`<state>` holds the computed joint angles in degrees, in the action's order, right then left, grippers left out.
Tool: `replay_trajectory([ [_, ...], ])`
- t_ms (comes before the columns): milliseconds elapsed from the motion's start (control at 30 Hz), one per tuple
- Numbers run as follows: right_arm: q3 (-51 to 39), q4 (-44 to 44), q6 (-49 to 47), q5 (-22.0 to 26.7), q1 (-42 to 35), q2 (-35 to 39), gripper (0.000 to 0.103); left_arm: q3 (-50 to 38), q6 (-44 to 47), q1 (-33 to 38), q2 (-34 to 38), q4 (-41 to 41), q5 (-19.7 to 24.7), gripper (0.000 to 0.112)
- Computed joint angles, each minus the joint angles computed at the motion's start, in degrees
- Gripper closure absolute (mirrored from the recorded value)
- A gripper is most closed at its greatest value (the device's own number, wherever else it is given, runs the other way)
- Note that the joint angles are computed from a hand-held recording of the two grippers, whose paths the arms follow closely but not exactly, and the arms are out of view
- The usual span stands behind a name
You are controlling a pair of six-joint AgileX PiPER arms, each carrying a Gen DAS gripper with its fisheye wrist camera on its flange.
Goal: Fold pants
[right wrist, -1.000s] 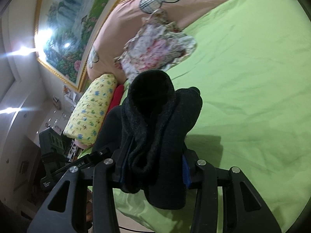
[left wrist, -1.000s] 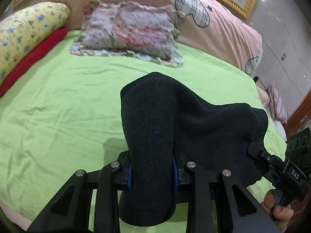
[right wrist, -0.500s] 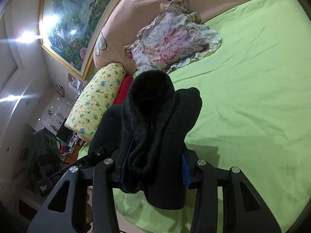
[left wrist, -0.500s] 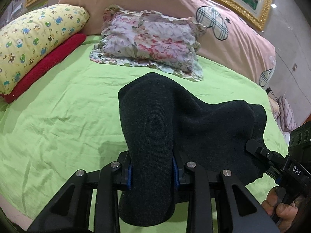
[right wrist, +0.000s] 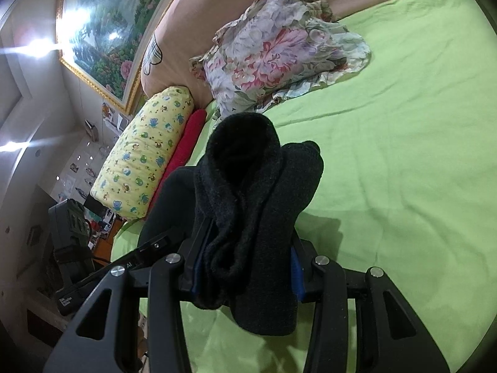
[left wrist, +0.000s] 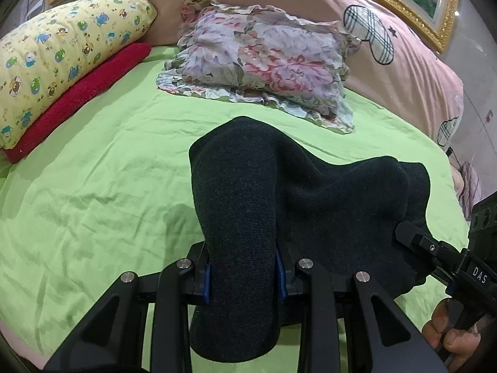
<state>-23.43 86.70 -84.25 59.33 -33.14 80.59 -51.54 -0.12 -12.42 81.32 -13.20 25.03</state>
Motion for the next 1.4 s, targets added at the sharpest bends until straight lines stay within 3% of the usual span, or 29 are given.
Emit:
replay_trajectory([
  [500, -9.82, 3.26, -1.94, -3.27, 6.86, 9.96, 0.058, -6.02, -1.00, 1.17, 8.11, 0.12, -1.34, 0.082],
  [767, -12.27, 4.25, -2.06, -8.13, 10.34, 13.18, 0.058, -6.68, 1.79, 2.50, 12.15, -2.69, -2.61, 0.080],
  [833, -12.76, 4.15, -1.57, -8.35, 10.11, 14.33, 0.056, -6.63, 2.56, 2.79, 12.61, -3.34, -2.94, 0.076],
  [933, -14.24, 1.98, 1.52, -9.10, 9.53, 16.46, 0.052, -6.42, 4.84, 3.65, 13.37, -5.25, -2.92, 0.064],
  [967, -14.46, 1.36, 2.03, -9.72, 9.41, 16.74, 0.051, -6.22, 6.20, 4.15, 13.59, -6.39, -2.87, 0.055],
  [1000, -14.45, 0.57, 2.38, -11.70, 9.60, 16.59, 0.049, -5.79, 8.35, 4.75, 13.70, -8.24, -3.03, 0.045],
  [1067, -13.96, -0.90, 3.87, -18.50, 11.25, 15.09, 0.046, -4.70, 14.71, 6.04, 13.76, -14.05, -3.39, 0.038],
  [1100, -13.38, -0.74, 2.93, -21.07, 11.52, 14.58, 0.044, -4.12, 17.70, 6.42, 13.72, -16.72, -3.56, 0.038],
  [1200, -12.27, 2.45, -0.97, -22.03, 9.79, 15.21, 0.037, -2.69, 17.11, 5.67, 14.06, -15.21, -6.16, 0.032],
  [1300, -12.60, 3.80, -3.22, -21.34, 8.40, 17.07, 0.037, -1.91, 22.99, 6.36, 14.83, -21.60, -6.96, 0.031],
  [1400, -12.33, 4.40, -4.37, -23.37, 9.51, 16.13, 0.037, -1.53, 22.15, 6.49, 13.81, -20.69, -6.63, 0.031],
])
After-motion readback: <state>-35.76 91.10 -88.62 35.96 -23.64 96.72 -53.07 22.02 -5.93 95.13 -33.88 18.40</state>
